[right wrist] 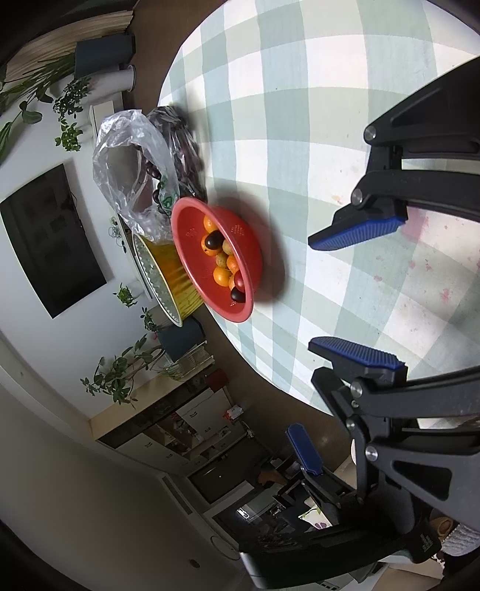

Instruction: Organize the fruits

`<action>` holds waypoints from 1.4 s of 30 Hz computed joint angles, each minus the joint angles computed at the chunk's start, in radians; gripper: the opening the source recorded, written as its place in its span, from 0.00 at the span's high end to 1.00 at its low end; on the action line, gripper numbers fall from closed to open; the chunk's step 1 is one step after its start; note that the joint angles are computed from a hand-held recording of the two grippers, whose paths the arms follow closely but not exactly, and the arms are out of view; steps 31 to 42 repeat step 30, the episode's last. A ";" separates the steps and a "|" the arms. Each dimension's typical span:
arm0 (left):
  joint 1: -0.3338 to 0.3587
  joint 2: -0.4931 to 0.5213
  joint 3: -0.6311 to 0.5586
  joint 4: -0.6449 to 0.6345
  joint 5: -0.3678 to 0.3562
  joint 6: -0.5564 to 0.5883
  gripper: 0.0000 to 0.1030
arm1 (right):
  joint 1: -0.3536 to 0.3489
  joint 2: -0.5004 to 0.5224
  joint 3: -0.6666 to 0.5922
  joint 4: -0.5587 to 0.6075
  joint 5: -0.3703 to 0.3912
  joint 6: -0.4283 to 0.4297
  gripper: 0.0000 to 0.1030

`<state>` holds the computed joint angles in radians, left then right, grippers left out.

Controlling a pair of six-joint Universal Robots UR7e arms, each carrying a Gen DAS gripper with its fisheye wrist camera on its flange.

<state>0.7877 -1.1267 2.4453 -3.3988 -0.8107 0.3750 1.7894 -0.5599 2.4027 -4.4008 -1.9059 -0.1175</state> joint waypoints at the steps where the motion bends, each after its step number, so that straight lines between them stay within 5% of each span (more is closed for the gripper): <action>1: -0.002 0.004 0.002 -0.007 0.005 0.003 0.11 | 0.000 0.000 0.000 0.000 0.000 0.000 0.48; 13: -0.010 -0.026 0.033 -0.009 -0.037 0.016 0.11 | 0.001 0.000 0.006 -0.013 0.003 0.001 0.47; 19: -0.009 -0.011 0.022 0.008 0.006 -0.014 0.11 | 0.002 -0.001 0.007 -0.013 0.004 -0.001 0.47; 42: 0.000 -0.013 0.028 -0.023 -0.012 0.002 0.11 | 0.007 -0.004 0.009 -0.013 0.004 0.006 0.46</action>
